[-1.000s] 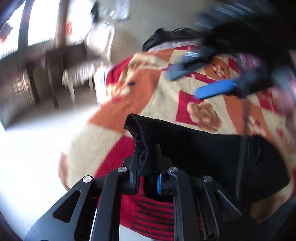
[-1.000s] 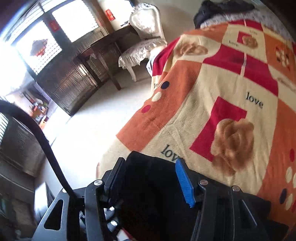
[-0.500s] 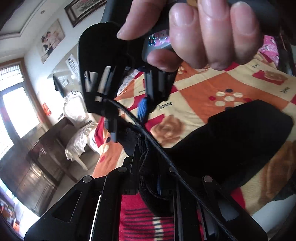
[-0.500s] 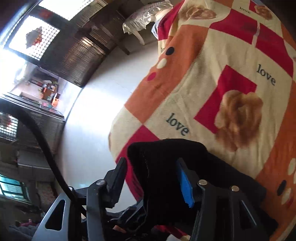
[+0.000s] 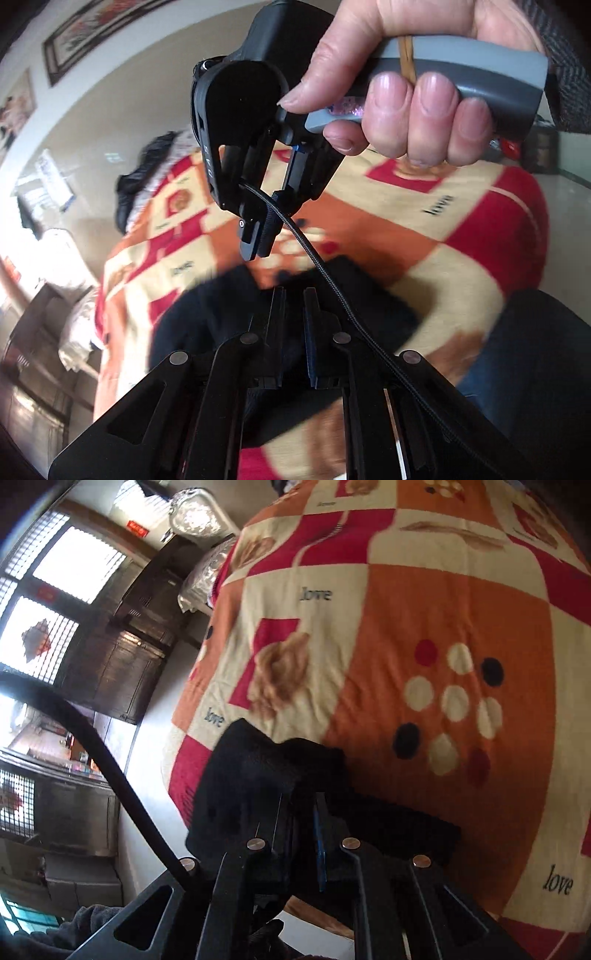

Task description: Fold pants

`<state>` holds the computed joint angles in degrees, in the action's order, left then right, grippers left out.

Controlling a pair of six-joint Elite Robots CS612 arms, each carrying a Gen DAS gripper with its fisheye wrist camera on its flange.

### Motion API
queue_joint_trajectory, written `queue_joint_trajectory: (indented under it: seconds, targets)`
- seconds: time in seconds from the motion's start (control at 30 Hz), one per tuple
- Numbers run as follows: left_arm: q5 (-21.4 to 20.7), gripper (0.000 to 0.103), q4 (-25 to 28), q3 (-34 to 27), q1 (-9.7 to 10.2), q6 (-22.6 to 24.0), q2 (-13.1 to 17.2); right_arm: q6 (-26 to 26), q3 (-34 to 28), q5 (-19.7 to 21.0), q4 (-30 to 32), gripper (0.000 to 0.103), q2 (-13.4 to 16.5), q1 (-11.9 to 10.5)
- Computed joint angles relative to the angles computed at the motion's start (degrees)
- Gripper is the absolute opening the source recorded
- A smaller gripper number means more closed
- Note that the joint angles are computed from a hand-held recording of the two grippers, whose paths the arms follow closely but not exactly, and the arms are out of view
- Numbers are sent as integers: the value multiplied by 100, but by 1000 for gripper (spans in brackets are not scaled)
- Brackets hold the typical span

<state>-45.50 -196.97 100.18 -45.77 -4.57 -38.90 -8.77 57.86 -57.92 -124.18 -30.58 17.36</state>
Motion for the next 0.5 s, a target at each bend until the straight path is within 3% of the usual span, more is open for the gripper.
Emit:
queue_joint_trajectory:
  seconds: [0.2, 0.33, 0.37, 0.43, 0.47, 0.5]
  targets:
    - [-312, 8, 41, -113, -20, 163, 47, 199, 400, -50, -498, 6, -11, -205]
    - [-60, 9, -143, 139, -6, -422, -65, 634, 575, 1192, -910, 9, -2, -303]
    - [164, 9, -108, 229, -5, -615, -105, 712, 554, 1474, -946, 14, 40, -305]
    - [540, 14, -31, 358, 21, -915, -139, 789, 479, 1739, -1056, 33, 139, -255]
    - [642, 25, 115, 438, 70, -1181, -195, 844, 462, 1685, -1165, 51, 166, -218]
    - [644, 33, 186, 489, 118, -1413, -232, 943, 432, 1580, -1347, 54, 216, -174]
